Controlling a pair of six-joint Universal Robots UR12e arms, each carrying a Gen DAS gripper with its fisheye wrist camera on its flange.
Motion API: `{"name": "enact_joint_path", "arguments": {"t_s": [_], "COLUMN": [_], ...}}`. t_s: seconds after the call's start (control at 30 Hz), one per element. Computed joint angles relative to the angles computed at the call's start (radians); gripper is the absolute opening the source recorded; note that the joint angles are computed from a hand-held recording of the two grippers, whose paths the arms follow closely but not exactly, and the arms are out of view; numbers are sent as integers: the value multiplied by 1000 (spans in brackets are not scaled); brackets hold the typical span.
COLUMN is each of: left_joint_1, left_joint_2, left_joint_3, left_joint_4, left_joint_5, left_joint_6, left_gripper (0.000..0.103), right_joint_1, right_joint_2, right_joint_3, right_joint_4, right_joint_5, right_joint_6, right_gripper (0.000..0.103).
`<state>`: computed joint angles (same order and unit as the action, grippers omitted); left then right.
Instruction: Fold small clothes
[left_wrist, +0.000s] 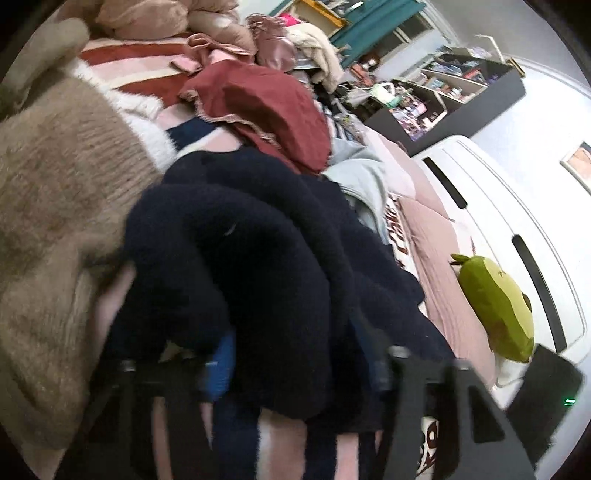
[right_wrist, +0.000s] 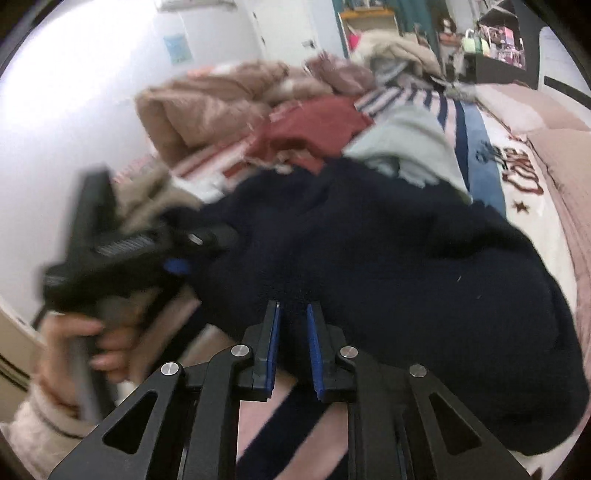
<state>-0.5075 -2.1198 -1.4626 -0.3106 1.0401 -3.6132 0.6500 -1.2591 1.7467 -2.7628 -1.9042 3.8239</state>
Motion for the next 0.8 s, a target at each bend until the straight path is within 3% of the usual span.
{"name": "enact_joint_path", "arguments": {"t_s": [0.07,0.17,0.27,0.37,0.43,0.47,0.53,0.6,0.7,0.8], "left_joint_1": [-8,-19,-34,-62,-80,-85,-78,-71,-66,-43], "left_joint_2": [6,15,22,25,15,8,4,10,20,21], "left_joint_3": [0,-4,5,50,97,117,116,92,73,42], "left_joint_4": [11,72,117,58,-51,-101,-104,-88,-152,-162], "left_joint_5": [19,28,23,52,79,91,79,84,130,79], "left_joint_6": [38,100,182,322,401,408,361,339,339,281], "left_gripper": [39,31,18,14,13,16,34,74,86,89], "right_joint_1": [-4,-7,-11,-28,-31,-27,-13,-9,-14,-25], "right_joint_2": [17,23,15,-21,-58,-77,-122,-154,-169,-152], "right_joint_3": [-2,24,37,83,134,152,183,206,220,215], "right_joint_4": [20,-29,-56,-127,-212,-227,-213,-195,-181,-184], "right_joint_5": [6,15,37,88,63,25,-60,-83,-65,-8], "right_joint_6": [47,66,93,130,160,169,179,189,179,167], "right_gripper": [6,4,4,4,5,10,20,25,25,25]}}
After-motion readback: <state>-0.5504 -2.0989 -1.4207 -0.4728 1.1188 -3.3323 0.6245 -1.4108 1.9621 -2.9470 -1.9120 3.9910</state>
